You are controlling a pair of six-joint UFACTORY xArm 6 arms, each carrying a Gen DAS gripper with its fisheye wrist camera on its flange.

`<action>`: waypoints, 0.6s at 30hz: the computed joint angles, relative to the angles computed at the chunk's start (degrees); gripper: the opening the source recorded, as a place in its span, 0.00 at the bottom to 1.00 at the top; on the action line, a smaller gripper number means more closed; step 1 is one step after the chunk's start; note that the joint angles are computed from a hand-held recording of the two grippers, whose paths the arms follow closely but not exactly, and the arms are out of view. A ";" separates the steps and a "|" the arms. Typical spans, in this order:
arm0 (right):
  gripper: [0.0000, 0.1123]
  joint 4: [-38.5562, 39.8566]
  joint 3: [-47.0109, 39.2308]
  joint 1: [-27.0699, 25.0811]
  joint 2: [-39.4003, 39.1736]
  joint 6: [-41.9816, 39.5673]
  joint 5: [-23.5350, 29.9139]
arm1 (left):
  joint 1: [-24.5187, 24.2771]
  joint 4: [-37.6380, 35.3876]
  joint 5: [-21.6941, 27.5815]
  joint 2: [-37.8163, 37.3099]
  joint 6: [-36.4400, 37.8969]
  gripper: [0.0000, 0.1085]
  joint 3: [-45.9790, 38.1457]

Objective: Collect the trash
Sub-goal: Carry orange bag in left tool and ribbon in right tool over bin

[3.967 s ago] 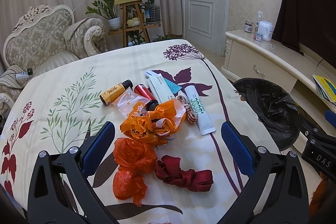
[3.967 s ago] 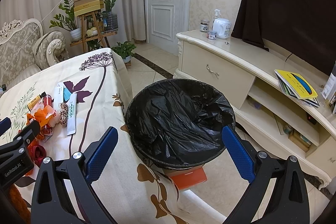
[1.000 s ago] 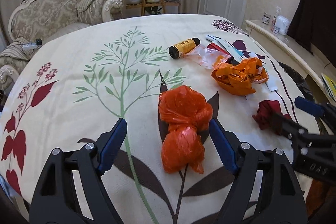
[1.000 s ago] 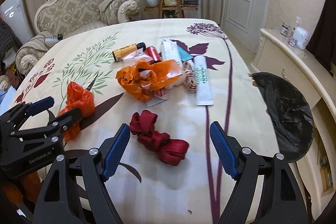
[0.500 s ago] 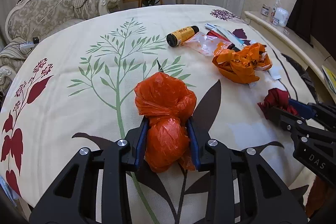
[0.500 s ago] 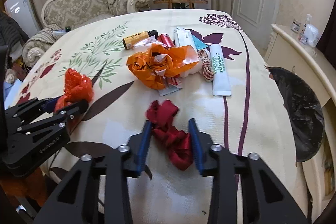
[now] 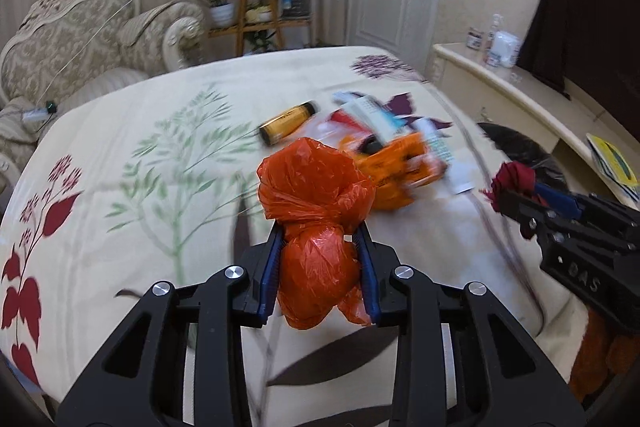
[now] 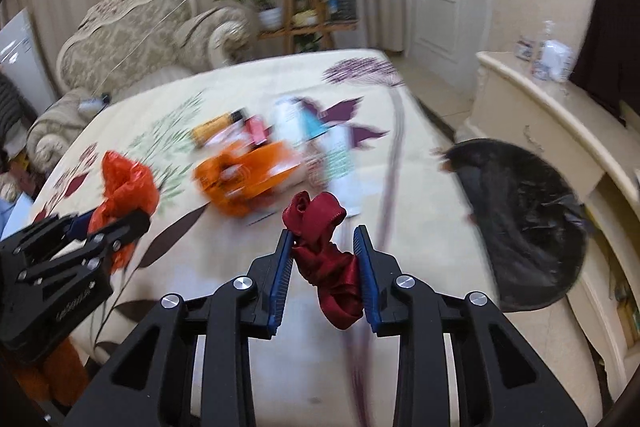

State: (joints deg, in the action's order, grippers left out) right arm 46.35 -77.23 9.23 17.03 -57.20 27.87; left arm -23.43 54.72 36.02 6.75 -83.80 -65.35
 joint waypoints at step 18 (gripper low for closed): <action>0.28 -13.23 -21.49 -8.94 17.75 18.31 -4.99 | -3.34 -12.26 2.31 34.25 22.08 0.30 -46.63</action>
State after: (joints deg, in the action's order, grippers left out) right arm 33.12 -98.71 0.29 34.77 -38.89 22.88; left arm -26.77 42.46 38.33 41.00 -61.72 -111.98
